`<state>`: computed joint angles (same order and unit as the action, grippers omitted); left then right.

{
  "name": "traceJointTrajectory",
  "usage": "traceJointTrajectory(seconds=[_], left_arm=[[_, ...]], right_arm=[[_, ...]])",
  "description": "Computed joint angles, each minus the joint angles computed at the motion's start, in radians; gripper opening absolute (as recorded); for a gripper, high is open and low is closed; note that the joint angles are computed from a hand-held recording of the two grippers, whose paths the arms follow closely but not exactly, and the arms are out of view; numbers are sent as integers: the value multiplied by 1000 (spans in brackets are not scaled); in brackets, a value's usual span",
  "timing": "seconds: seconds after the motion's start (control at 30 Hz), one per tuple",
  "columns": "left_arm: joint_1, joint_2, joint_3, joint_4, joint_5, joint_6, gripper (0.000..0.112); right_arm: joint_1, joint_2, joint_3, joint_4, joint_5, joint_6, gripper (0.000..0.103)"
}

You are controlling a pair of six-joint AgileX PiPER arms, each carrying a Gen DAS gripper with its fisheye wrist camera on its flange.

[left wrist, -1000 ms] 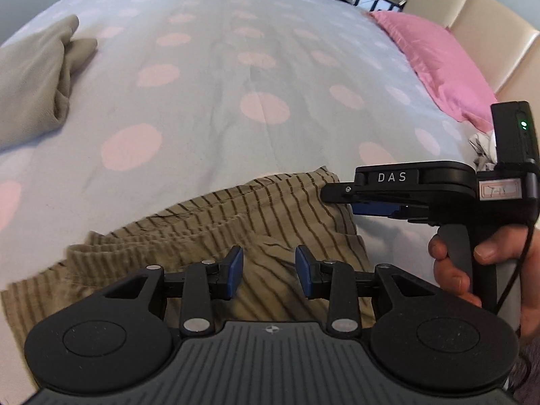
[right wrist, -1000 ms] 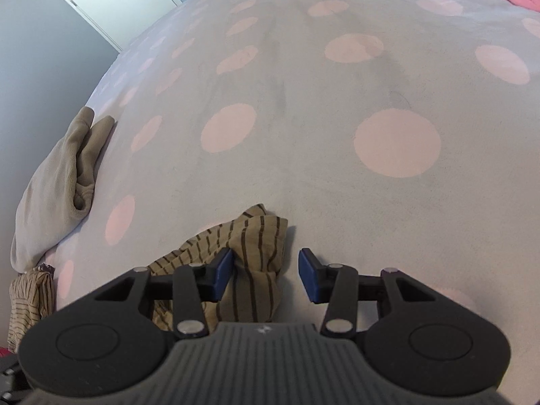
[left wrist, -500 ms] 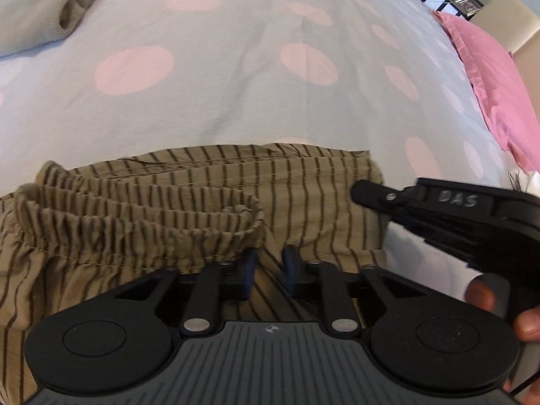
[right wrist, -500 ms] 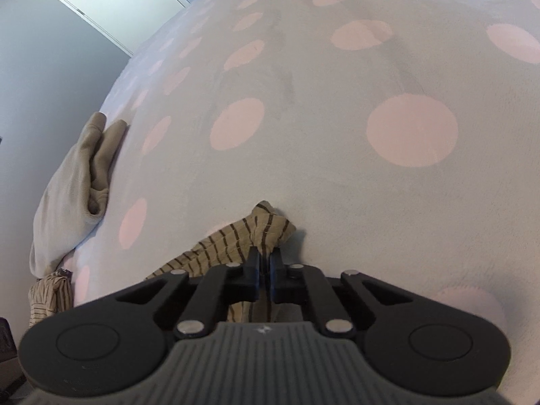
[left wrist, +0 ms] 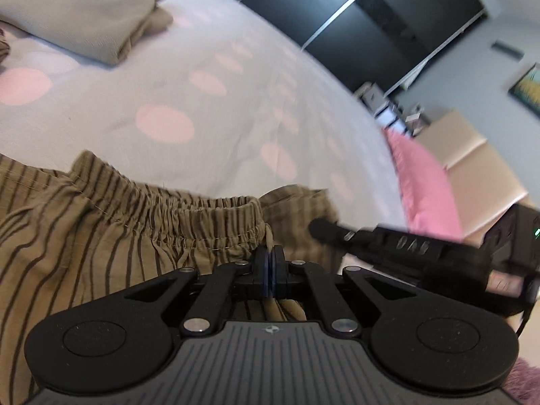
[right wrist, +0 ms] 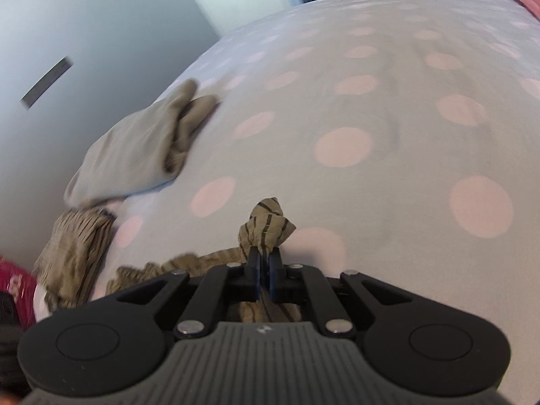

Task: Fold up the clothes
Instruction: 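Grasp the waistband with both grippers and lift the trousers off the bed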

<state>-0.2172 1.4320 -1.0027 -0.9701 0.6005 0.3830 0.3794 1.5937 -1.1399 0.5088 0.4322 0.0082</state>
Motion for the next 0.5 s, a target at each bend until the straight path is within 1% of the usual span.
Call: traceJointTrajectory(seconds=[0.07,0.13,0.2,0.27,0.37,0.4,0.47,0.5], left_arm=[[8,-20,8,-13,-11,-2,0],[19,-34,13,-26,-14,3,0],[34,-41,12,-51,0,28,0],[40,-50,12,-51,6,34,0],[46,-52,10,-59,18,47,0],[46,-52,10,-58,19,49,0],[51,-57,16,-64,21,59,0],[55,-60,19,-72,23,66,0]], right_arm=[[7,18,-12,62,28,-73,6],[17,41,-22,78,56,-102,6],[25,67,-32,87,82,-115,6],[34,100,-46,93,110,-112,10],[59,130,-60,24,134,-52,16],[58,130,-61,28,139,-52,18],[40,119,-62,68,153,-72,26],[21,106,-56,110,155,-94,37]])
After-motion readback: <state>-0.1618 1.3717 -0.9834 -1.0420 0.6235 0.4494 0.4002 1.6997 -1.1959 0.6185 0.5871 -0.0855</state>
